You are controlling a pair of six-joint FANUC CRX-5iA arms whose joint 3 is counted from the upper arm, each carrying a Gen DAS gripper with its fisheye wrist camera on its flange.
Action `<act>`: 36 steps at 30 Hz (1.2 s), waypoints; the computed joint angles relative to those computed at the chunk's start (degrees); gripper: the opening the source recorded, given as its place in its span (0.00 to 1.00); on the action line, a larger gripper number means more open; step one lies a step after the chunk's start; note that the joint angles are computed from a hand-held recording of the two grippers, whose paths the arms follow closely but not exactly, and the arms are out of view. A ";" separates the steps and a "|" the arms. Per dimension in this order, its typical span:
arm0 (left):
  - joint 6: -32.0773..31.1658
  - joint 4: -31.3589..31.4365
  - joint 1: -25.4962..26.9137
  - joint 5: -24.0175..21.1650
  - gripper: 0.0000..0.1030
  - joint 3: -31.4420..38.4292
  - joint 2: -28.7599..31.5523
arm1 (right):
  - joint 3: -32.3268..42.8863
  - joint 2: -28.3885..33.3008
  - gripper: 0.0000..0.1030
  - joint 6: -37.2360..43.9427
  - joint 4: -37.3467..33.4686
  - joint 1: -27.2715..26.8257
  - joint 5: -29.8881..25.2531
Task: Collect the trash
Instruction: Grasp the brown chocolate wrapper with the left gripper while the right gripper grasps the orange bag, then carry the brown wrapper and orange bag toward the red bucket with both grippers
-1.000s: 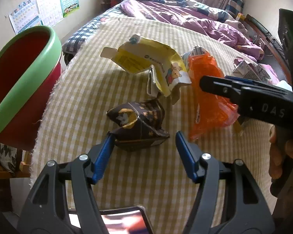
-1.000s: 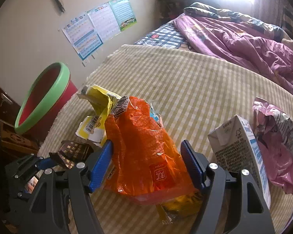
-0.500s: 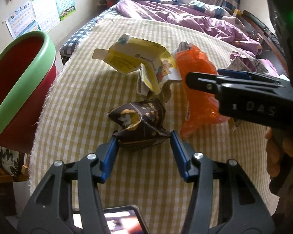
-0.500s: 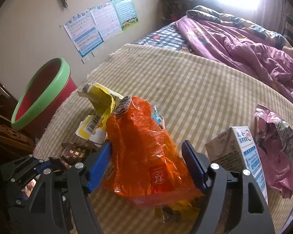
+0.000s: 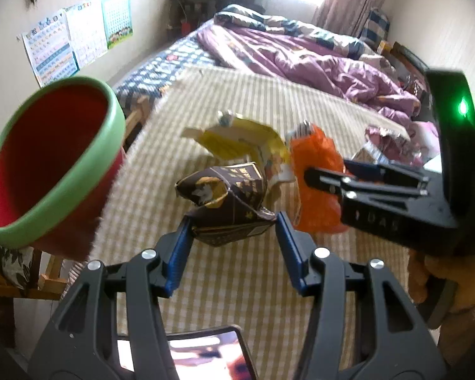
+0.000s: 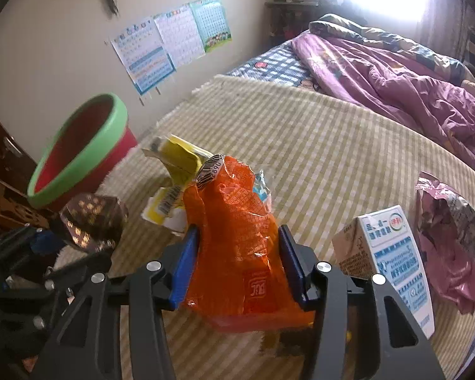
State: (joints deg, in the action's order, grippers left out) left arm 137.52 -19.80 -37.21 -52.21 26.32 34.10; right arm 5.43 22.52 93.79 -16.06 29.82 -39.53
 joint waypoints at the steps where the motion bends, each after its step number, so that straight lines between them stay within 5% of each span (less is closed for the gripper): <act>1: 0.45 -0.59 -0.03 0.34 0.49 -0.51 -0.74 | -0.47 -0.83 0.47 0.45 -0.89 -0.14 0.44; 14: 9.27 -9.75 0.03 0.13 0.49 -4.91 -7.79 | -7.68 -11.18 0.48 -3.62 -5.02 -0.19 7.42; 36: 12.02 -11.68 2.90 3.31 0.49 -12.44 -13.59 | -9.13 -11.81 0.49 -15.28 2.36 5.48 11.73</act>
State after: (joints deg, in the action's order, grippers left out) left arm 149.54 -31.48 -34.31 -48.90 13.88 20.51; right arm -3.71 10.72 78.51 -13.70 35.30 -27.79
